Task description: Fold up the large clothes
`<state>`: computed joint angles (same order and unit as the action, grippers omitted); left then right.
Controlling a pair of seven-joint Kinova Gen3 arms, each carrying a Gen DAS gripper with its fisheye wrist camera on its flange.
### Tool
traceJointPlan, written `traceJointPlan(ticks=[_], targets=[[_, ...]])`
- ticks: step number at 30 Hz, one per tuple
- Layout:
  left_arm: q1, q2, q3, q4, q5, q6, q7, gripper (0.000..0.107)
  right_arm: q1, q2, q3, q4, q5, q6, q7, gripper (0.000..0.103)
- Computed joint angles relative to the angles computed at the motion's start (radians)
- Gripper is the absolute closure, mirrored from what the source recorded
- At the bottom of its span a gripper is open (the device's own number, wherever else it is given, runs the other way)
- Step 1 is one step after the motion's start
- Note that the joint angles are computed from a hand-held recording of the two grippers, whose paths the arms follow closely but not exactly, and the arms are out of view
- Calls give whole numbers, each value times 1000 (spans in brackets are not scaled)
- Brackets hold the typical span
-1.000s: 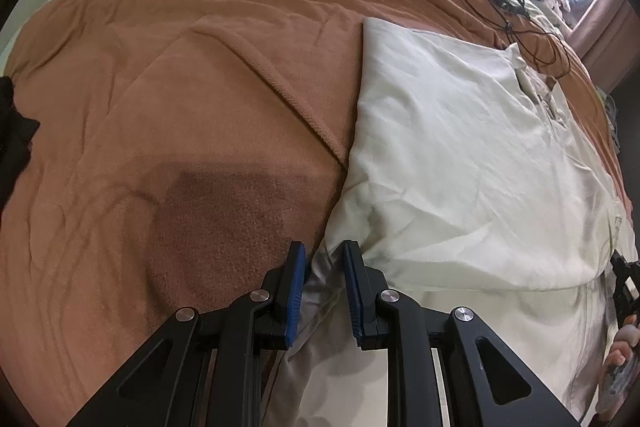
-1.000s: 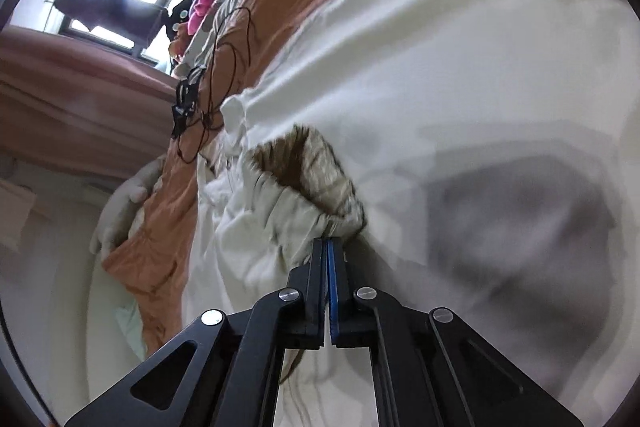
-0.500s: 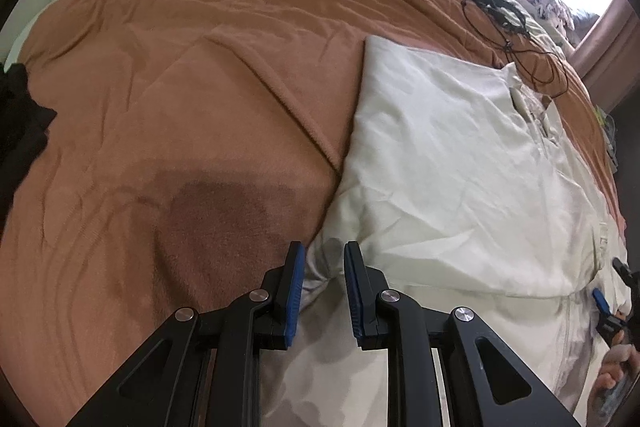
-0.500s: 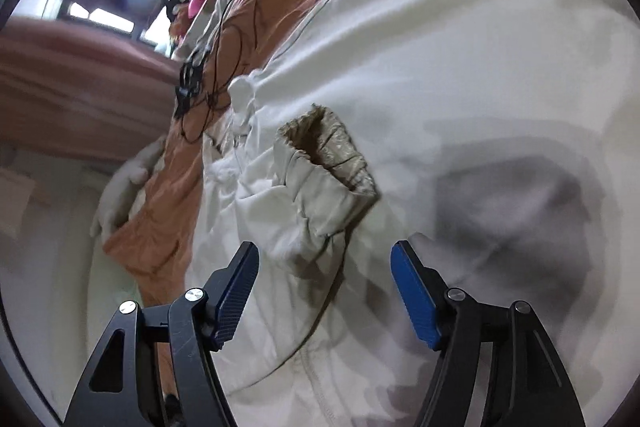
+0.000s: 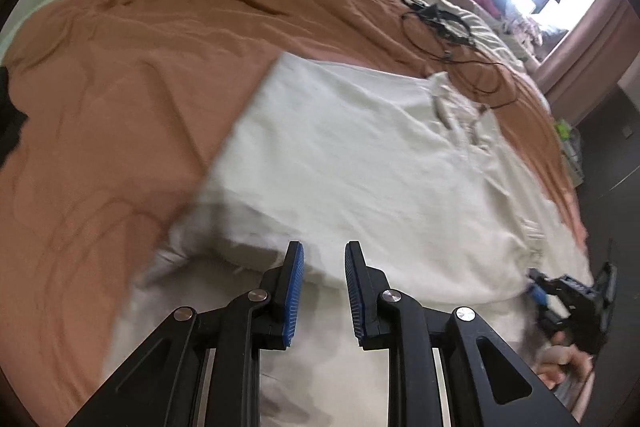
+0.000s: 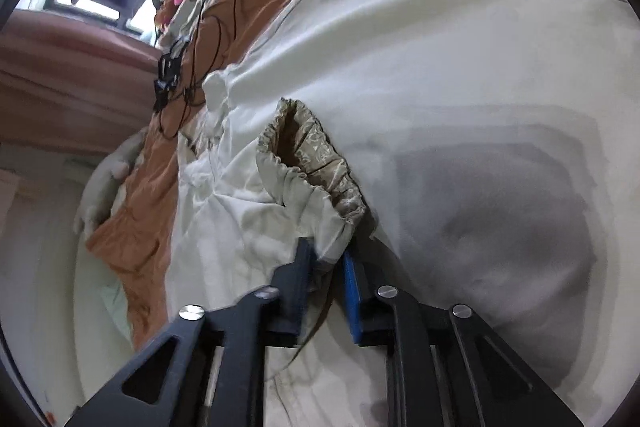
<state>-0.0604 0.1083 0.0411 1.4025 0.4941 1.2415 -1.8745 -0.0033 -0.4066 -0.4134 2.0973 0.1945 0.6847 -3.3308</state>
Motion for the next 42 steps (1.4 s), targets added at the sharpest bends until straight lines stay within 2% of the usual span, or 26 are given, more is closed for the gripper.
traceJointPlan(ticks=[1,5,9,10,12,15,17,22,26,31,35,38,42], targets=[[5,-10,3,16,10,-8,10,85,-9,-9,10,-10,-5,28,14,58],[37,-43,13,60,-21,-51,22,85,-22,-98,19,-49,8,147,50,52],[59,-61,11,87,-42,-67,37,83,51,-181,-6,-106,-9,310,176,39],[61,-63,9,89,-45,-60,47,80,54,-200,1,-111,-9,336,192,39],[64,-68,7,91,-48,-52,54,51,40,-242,29,-117,2,391,209,38],[71,-109,4,107,-52,-88,35,31,76,-308,55,-124,-3,467,272,38],[75,-128,-2,126,-46,-116,27,23,99,-352,79,-120,-5,513,313,38],[85,-140,-10,165,-52,-158,-7,23,152,-444,170,-98,-5,591,411,38],[87,-132,-12,185,-57,-190,-8,23,194,-526,257,-57,-3,617,472,38],[91,-134,-10,208,-61,-213,-30,23,240,-613,384,-4,43,596,558,39],[93,-135,-9,216,-79,-220,-52,23,290,-667,472,40,70,545,601,44],[91,-134,-12,217,-78,-216,-66,23,296,-711,559,88,51,460,617,53],[83,-123,-16,208,-65,-184,-83,23,330,-676,607,111,53,418,662,58]])
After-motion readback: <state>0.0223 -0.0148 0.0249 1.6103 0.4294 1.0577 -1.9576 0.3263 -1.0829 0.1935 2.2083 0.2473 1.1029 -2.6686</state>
